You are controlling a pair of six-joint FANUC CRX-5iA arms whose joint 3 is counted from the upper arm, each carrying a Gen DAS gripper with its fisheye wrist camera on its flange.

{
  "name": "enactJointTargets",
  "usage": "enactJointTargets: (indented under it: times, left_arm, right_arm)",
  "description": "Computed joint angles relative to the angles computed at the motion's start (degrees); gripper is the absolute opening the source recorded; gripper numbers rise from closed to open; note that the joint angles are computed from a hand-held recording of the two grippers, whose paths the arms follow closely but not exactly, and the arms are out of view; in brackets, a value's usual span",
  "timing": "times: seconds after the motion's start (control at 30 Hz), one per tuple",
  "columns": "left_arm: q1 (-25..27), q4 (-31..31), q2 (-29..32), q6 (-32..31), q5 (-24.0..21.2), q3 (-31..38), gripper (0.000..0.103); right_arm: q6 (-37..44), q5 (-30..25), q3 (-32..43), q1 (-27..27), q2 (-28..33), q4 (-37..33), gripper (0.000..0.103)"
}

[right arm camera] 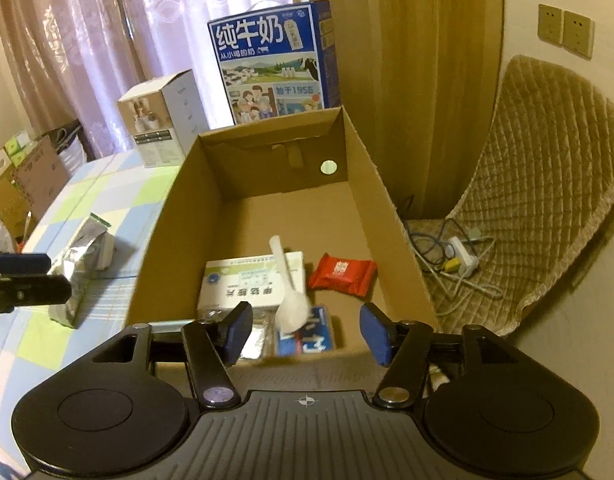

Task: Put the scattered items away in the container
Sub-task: 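Open the left tool to drop the clear packet while the right tool releases the spoon, then withdraw both tools from the cardboard box back over the table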

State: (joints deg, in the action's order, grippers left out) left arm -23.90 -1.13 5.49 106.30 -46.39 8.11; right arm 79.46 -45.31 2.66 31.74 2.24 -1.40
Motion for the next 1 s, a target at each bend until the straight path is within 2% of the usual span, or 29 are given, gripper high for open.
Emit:
enactJointTargets:
  times: [0.13,0.5,0.6,0.77,0.83,1.0]
  left_arm:
    - [-0.06,-1.11,-3.17,1.68,-0.55,-2.6,0.081]
    - [-1.12,-6.21,-12.42,7.11,-3.42,-8.79,0.09]
    - [-1.19,-8.44,-15.54,9.23,-5.44,-10.91,0.093]
    - [0.06,-10.33,-21.49,11.48,-9.36,-15.38,0.101]
    - [0.56,-11.59,-23.63,12.56,-11.3,-16.71,0.101]
    - [2.87,-12.74,-28.17,13.24,-14.54,-19.82,0.101]
  right_arm:
    - [-1.64,-0.02,-2.01,2.0,-2.58,1.37,0.07]
    - [-7.25,1.09,-8.24,9.23,-10.26,3.89,0.078]
    - [-8.41,1.52,-9.7,11.61,-11.78,4.56,0.087]
    - [-8.17,1.49,-10.3,15.14,-12.27,3.64,0.097]
    - [-7.79,1.32,-10.28,16.42,-12.02,3.27,0.1]
    - [-6.22,0.42,-9.24,18.95,-10.63,1.6,0.101]
